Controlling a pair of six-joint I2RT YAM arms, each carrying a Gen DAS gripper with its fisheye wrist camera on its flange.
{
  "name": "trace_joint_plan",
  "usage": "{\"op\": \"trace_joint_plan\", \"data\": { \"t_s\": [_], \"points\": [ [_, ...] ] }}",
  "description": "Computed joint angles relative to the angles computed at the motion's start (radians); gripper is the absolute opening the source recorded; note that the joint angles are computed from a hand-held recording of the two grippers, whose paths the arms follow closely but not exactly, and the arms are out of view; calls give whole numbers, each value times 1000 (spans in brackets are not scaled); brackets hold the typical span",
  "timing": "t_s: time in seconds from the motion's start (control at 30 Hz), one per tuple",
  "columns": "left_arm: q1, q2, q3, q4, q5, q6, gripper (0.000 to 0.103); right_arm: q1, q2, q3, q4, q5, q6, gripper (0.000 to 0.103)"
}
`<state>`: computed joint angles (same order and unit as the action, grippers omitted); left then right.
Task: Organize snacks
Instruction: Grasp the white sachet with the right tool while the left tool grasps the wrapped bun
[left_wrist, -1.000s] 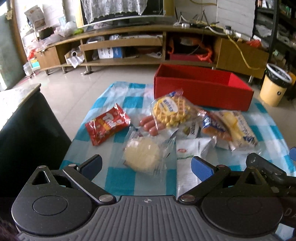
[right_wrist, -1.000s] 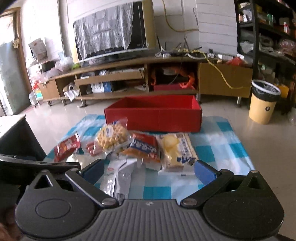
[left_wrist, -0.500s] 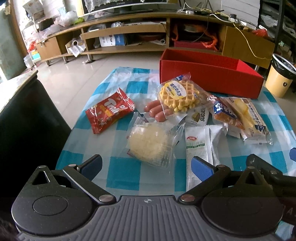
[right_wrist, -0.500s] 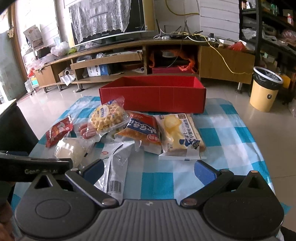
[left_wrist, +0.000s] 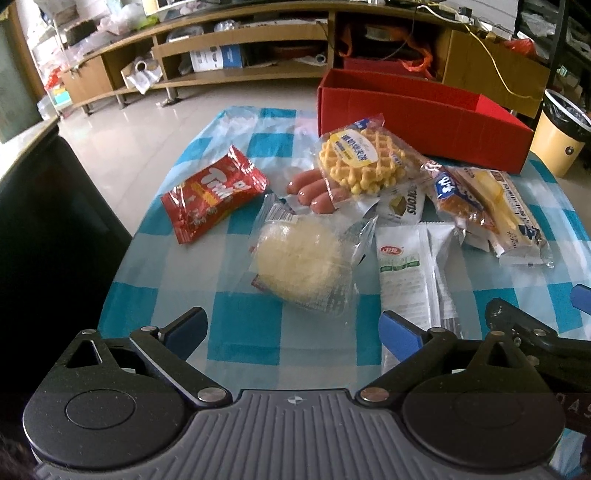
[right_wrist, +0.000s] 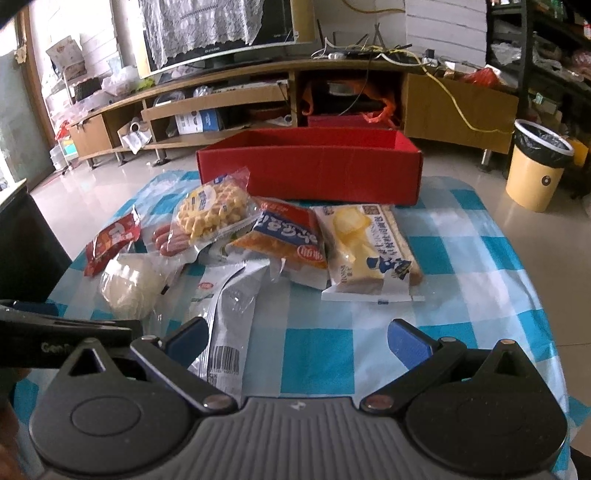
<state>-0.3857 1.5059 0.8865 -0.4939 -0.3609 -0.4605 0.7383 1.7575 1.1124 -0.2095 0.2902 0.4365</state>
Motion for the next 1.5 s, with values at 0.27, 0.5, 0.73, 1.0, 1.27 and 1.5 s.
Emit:
{"op": "trace_joint_plan", "data": {
  "t_s": [0.27,0.5,0.73,1.0,1.27,1.5],
  "points": [
    [100,21,-23,4,71,26,96,11,114,120,-24,-48,-55,95],
    [190,25,-24,-8,119,21,96,22,267,304,-116,-96,-74,79],
    [214,23,-10,3,151,29,100,24,353,397,-177,-142,-88,59],
    [283,104,83,-20,346,-78,103,-10,292,321,-140,-208,-112,33],
    [232,259,267,-85,293,-143,103,-28,196,197,-107,-253,-95,25],
    [207,272,302,-114,213,-47,103,-53,122,99,-65,-302,-74,25]
  ]
}}
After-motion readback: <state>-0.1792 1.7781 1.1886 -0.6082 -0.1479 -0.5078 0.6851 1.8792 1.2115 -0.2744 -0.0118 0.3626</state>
